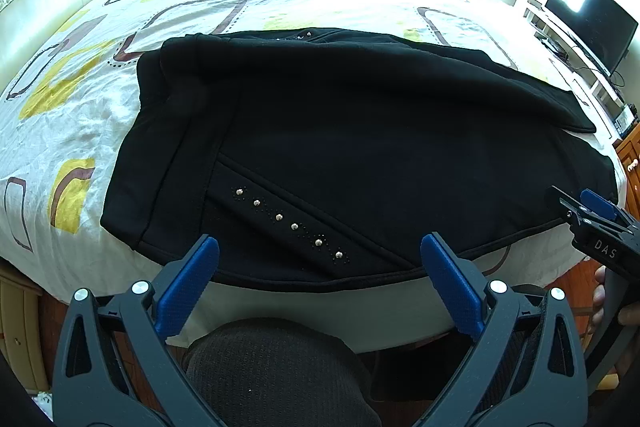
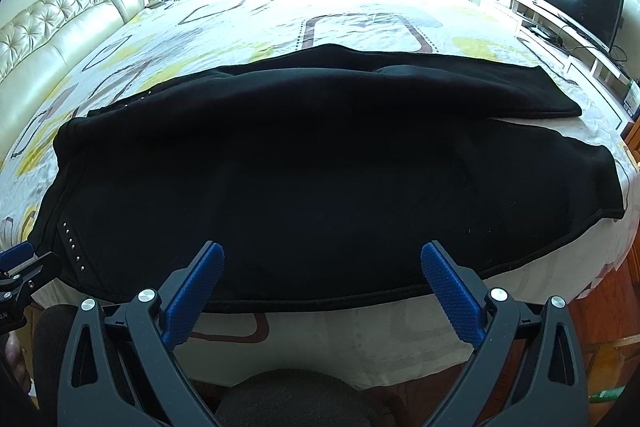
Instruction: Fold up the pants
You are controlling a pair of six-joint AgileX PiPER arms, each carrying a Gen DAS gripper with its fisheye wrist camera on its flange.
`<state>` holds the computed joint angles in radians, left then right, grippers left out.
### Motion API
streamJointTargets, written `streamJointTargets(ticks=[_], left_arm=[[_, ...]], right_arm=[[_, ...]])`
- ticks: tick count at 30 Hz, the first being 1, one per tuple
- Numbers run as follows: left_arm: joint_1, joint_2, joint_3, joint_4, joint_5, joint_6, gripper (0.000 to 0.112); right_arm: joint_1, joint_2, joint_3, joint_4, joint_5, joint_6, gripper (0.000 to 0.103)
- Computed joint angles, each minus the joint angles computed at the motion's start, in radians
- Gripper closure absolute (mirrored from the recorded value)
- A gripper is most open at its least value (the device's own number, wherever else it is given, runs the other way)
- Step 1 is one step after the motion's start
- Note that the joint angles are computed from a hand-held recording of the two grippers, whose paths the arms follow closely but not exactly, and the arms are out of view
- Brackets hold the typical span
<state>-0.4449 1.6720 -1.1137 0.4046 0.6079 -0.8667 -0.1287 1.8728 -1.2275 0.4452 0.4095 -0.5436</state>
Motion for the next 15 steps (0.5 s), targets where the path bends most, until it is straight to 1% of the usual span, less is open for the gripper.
streamJointTargets(ticks=[15], left_arm=[[0.003,-0.003,0.0,-0.021,-0.005,0.023,0.011]], right_arm=[[0.007,0.002,0.005,-0.003,0.006,0.0,0.004]])
